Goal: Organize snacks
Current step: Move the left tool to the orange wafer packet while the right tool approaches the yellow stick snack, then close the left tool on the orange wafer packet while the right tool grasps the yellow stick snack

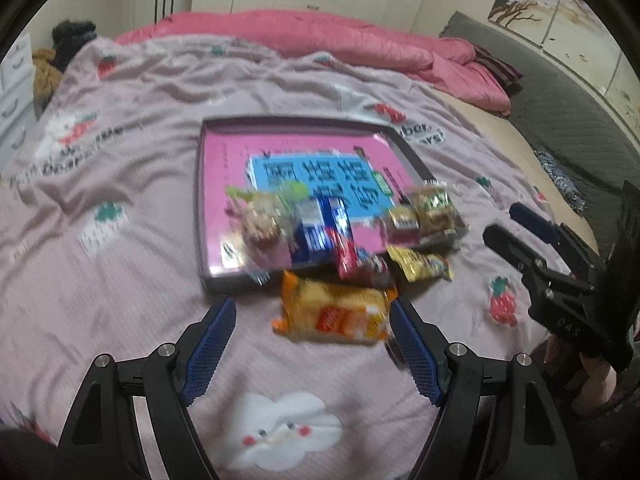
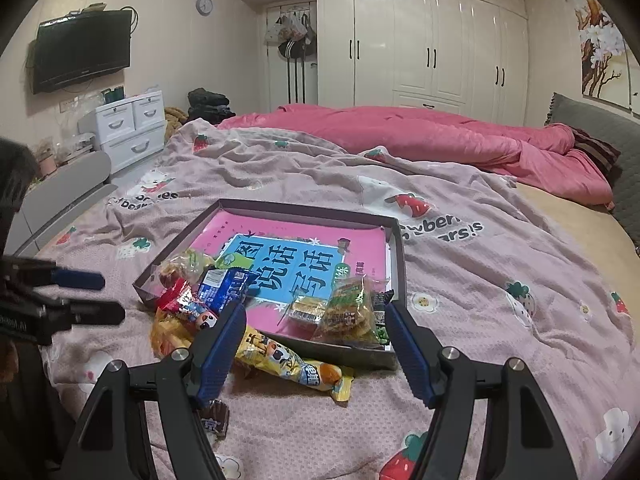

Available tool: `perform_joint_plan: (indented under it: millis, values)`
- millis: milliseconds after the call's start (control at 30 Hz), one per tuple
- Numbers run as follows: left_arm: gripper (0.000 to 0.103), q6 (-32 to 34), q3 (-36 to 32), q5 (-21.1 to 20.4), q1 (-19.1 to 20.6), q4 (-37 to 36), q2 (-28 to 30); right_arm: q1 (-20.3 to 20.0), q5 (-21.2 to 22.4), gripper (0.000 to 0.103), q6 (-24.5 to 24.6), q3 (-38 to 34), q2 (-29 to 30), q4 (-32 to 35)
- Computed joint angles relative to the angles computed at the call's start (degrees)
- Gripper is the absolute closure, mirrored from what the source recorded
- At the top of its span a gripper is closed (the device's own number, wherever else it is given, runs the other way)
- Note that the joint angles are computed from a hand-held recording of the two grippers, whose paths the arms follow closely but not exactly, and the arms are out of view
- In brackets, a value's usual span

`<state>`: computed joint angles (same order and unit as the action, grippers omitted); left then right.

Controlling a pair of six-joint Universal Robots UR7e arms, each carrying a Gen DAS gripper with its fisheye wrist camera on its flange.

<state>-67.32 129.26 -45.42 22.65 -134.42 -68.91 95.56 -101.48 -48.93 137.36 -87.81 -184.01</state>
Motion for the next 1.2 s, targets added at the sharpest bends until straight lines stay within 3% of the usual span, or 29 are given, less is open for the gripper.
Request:
perform_joint_plan:
  millis: [300, 533, 767, 933, 1200]
  values:
    - [0.023, -3.38, 1.4, -6.23, 1.33, -6.13, 1.84, 0.75, -2.51, 0.031, -1.79, 0.42, 0.22, 1.0]
    - [0.023, -5.3, 2.5, -8.29, 2.0, -9.64, 2.4, 1.8, -5.88, 0.031, -5.78, 1.39, 1.73, 0.54]
    - [0.023, -8.96, 5.75, -11.63, 4.72, -21.83, 3.88, 1.47, -8.82, 0.031, -6.58, 1.35, 3.13, 0.27]
    - [0.023, -11.47, 5.77, -11.07, 6.13, -25.47, 5.72, 1.35, -9.2, 0.031, -7.35, 1.14, 4.06, -0.27]
    - [0.023, -12.1, 2.76, -10.95, 8.82, -27.31, 9.26, 1.7, -12.16, 0.031, -12.87, 1.56, 8.08, -5.23]
